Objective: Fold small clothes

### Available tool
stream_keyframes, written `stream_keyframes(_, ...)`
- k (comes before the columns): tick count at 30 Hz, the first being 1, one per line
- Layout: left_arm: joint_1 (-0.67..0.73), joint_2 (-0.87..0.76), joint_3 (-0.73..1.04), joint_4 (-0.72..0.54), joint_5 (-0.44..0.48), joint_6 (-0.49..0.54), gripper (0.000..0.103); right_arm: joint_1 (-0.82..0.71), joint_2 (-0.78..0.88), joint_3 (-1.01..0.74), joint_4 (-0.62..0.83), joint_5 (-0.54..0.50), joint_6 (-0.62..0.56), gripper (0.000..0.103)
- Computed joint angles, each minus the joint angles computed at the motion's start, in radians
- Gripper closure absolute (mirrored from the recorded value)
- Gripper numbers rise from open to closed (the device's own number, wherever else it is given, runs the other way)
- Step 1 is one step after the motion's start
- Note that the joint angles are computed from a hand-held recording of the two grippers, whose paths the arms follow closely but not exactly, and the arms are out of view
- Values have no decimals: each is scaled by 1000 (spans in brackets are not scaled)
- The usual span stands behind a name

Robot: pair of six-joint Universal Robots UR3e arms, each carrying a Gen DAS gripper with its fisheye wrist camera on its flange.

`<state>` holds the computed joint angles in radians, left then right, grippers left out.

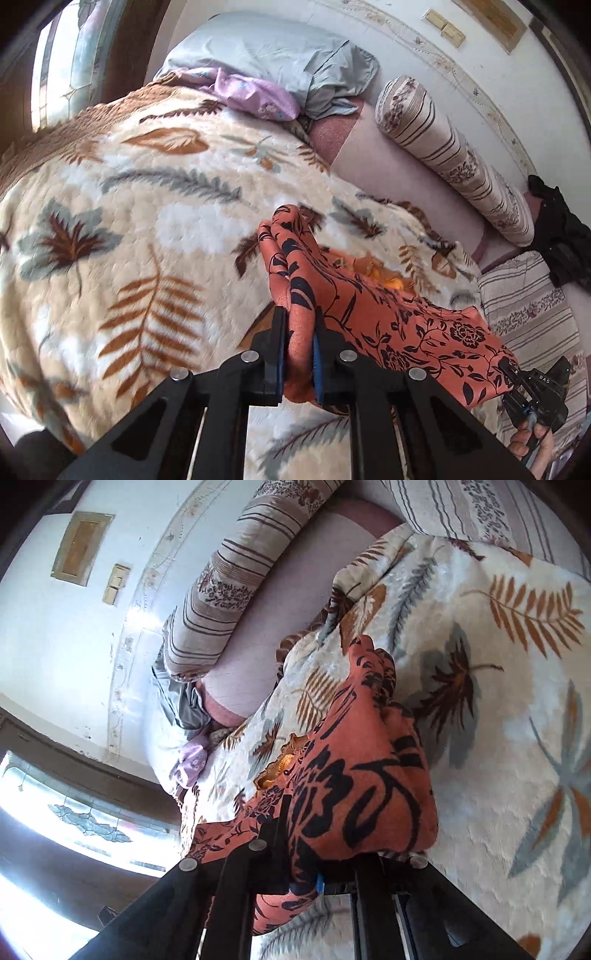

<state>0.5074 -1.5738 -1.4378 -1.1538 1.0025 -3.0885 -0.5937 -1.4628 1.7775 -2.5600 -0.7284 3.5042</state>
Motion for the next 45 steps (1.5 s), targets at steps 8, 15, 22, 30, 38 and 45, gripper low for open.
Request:
stream_keyframes(8,108,80,-233,23,100,65,46,-43,-189,314,218,-204,-370,53)
stream_keyframes(15,-9,62,-124,101,146,59,40,149,-171,111,277,-514,-341,44)
stream_keyframes(22,-56,106,-142,80,168,112,38,137,-262,143,315,-576,-394,44)
stream_keyframes(30,-70,109,-171,76,196,132,37,128,-297,152,315,-654,-420,41)
stream_keyframes(38,-140,42,-128,121,264,127,33,127,-272,115,258,-679,-401,41)
stream_keyframes(45,-276,-145,21,183,344,101,31,80,-13,-164,341,-208,-470,30)
